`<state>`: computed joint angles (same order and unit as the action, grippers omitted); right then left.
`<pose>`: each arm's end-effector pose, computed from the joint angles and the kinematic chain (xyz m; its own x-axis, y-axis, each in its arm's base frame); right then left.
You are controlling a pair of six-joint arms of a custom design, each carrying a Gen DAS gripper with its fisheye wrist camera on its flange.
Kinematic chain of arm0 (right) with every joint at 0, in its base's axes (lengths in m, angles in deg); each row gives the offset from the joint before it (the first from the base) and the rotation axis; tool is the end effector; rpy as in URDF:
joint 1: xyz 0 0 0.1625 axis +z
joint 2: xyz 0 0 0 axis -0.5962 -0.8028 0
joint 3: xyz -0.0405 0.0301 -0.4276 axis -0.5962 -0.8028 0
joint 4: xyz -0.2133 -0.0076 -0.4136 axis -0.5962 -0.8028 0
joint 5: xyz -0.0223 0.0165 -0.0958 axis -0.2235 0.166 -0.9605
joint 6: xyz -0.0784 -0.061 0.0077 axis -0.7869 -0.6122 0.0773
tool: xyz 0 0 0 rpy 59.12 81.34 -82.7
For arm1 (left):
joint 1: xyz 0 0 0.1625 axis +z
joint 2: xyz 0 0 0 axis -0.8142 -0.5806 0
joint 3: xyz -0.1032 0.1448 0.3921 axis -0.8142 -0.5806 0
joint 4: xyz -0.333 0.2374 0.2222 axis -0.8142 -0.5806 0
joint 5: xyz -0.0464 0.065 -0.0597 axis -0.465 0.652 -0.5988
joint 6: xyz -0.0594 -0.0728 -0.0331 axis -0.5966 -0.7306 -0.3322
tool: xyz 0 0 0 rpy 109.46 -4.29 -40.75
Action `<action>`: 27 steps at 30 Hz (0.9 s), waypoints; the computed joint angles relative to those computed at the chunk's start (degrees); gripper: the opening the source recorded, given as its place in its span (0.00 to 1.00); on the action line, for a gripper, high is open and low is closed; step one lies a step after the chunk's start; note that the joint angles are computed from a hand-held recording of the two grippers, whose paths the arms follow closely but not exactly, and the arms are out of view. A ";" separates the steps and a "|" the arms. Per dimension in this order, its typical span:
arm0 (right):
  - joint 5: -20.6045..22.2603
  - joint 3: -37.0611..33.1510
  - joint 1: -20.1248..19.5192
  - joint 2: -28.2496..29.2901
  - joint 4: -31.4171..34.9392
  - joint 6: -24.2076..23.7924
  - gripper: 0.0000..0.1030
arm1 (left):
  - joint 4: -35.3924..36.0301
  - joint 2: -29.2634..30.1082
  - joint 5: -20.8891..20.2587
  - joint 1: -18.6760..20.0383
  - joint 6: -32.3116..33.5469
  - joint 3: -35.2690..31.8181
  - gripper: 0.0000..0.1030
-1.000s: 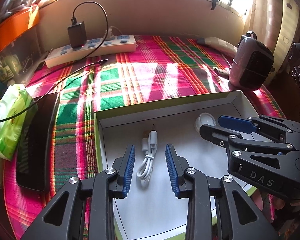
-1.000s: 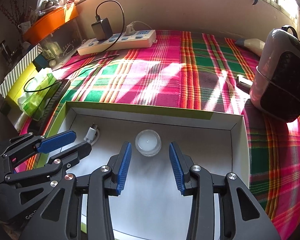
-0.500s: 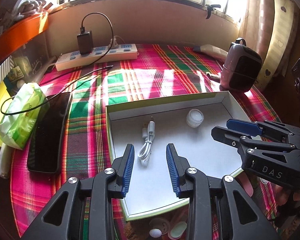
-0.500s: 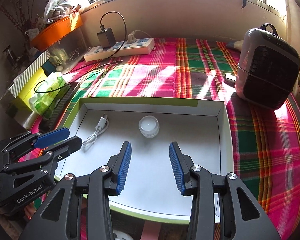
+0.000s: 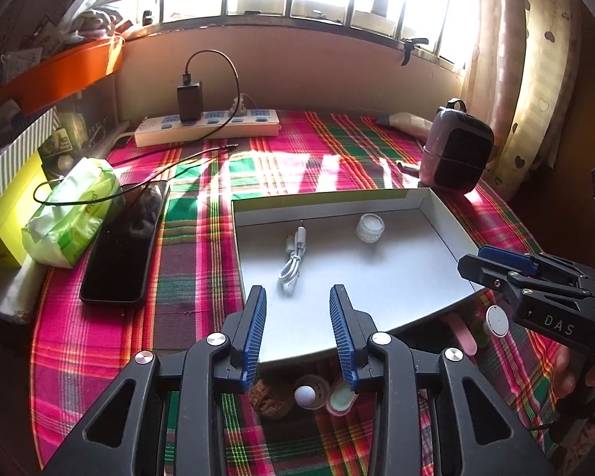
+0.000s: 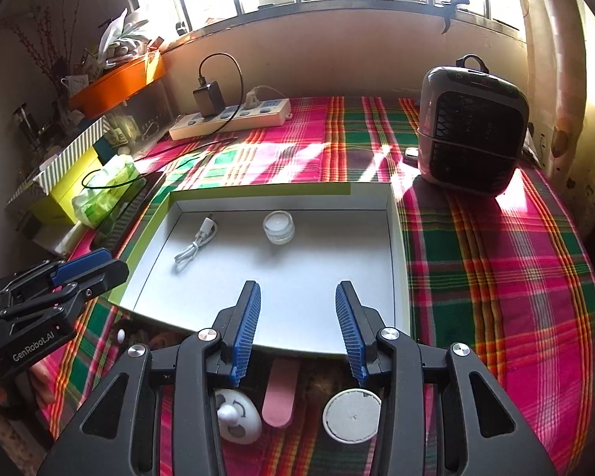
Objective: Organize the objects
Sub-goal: 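Withdraw both grippers from the tray back toward the remaining items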
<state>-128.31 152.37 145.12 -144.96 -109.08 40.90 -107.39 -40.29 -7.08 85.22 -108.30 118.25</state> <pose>0.2329 -0.3939 0.0749 -0.7153 -0.4828 0.5053 -0.6630 0.6973 -0.2723 -0.1226 -0.3266 0.1803 -0.7866 -0.1021 -0.6090 0.3721 0.7087 -0.5994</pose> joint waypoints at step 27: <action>1.36 11.01 -7.58 -5.92 -10.46 -2.87 0.47 | 17.94 -19.86 -4.97 -5.90 -14.09 8.25 0.34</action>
<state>-126.95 163.38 137.54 -150.88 -119.54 38.02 -89.45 -60.15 -12.04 79.32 -122.39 126.50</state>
